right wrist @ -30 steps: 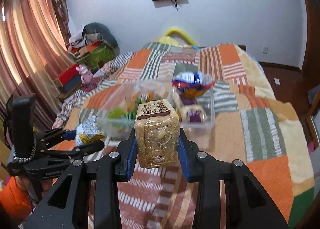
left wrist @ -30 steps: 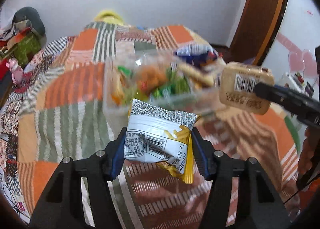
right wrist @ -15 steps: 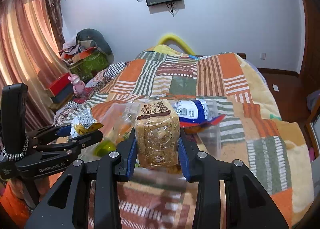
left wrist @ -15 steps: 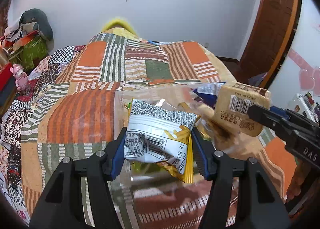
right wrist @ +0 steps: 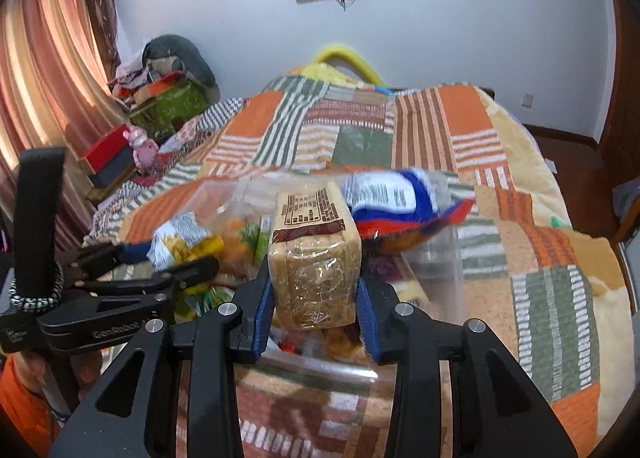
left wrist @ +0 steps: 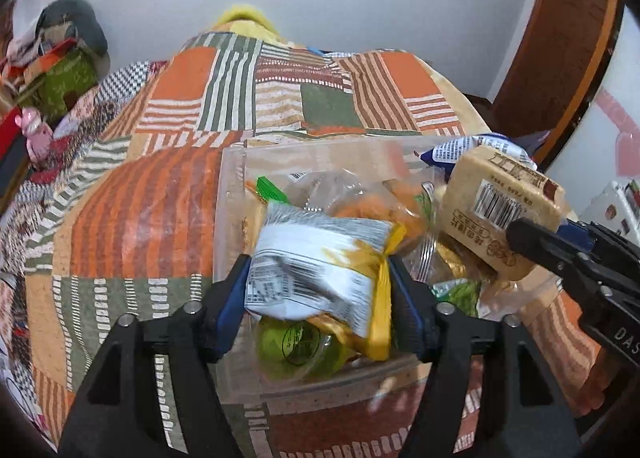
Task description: Organize snacks
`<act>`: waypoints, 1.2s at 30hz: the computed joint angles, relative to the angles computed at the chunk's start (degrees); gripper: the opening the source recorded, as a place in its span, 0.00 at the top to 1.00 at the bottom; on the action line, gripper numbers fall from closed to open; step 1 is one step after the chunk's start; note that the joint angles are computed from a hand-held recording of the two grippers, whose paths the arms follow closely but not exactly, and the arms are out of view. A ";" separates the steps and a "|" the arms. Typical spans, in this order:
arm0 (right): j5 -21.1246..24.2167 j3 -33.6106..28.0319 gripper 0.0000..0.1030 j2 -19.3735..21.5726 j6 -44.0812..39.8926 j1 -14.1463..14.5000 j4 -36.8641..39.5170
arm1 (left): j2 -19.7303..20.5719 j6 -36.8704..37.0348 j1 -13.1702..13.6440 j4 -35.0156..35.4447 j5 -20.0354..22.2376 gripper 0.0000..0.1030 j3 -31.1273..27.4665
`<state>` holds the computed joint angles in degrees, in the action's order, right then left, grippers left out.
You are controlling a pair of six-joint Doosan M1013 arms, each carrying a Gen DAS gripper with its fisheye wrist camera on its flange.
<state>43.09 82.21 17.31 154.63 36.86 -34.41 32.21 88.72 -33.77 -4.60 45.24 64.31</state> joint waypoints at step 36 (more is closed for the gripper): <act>8.68 3.87 0.32 -10.29 20.21 13.54 -30.56 | -25.67 -8.85 -3.88 11.46 -33.48 0.04 23.96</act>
<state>51.78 86.08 7.02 174.84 50.40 -64.97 6.54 79.87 -37.65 6.87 11.76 88.27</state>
